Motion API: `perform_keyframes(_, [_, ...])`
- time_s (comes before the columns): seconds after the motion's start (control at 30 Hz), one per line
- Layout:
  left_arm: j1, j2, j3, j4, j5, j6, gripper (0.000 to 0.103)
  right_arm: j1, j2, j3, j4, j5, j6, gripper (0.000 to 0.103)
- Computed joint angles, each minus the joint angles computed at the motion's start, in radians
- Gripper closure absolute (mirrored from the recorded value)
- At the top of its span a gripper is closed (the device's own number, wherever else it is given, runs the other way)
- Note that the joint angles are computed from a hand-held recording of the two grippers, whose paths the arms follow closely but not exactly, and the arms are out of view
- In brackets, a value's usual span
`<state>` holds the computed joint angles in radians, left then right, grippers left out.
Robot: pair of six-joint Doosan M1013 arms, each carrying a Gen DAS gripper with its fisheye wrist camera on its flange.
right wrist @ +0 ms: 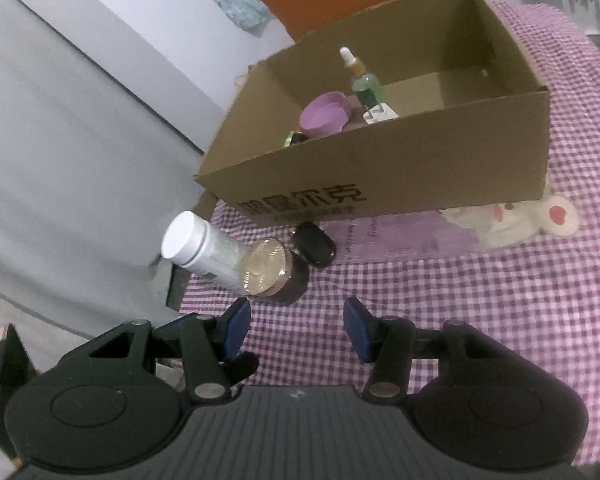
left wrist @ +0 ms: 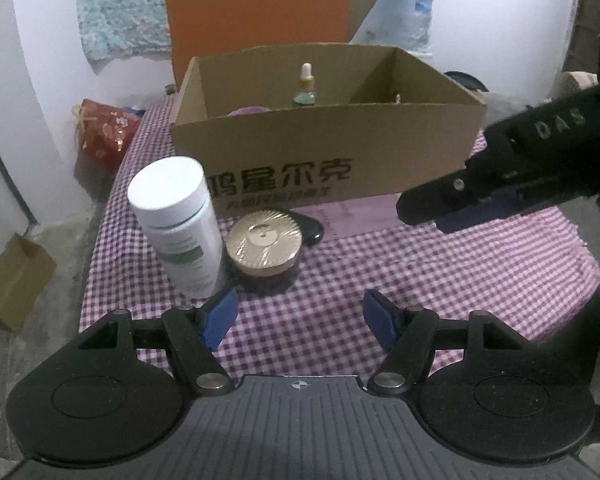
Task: Organize rigid objects
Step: 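Move the right gripper to the gold-lidded jar beside the box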
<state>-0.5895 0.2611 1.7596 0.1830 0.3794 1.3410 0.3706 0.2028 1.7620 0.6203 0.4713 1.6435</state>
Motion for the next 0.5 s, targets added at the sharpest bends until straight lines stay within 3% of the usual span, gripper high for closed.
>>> perform_keyframes(0.23, [-0.005, 0.014, 0.02, 0.147, -0.023, -0.133, 0.034, -0.013, 0.054, -0.046, 0.038, 0.05, -0.033, 0.049])
perform_keyframes(0.33, [-0.004, 0.031, 0.013, 0.15, -0.026, -0.144, 0.034, -0.016, 0.077, -0.071, 0.063, 0.069, -0.054, 0.051])
perform_keyframes(0.5, [-0.018, 0.051, 0.013, 0.41, -0.041, -0.381, 0.036, -0.02, 0.114, -0.111, 0.139, 0.089, -0.11, 0.056])
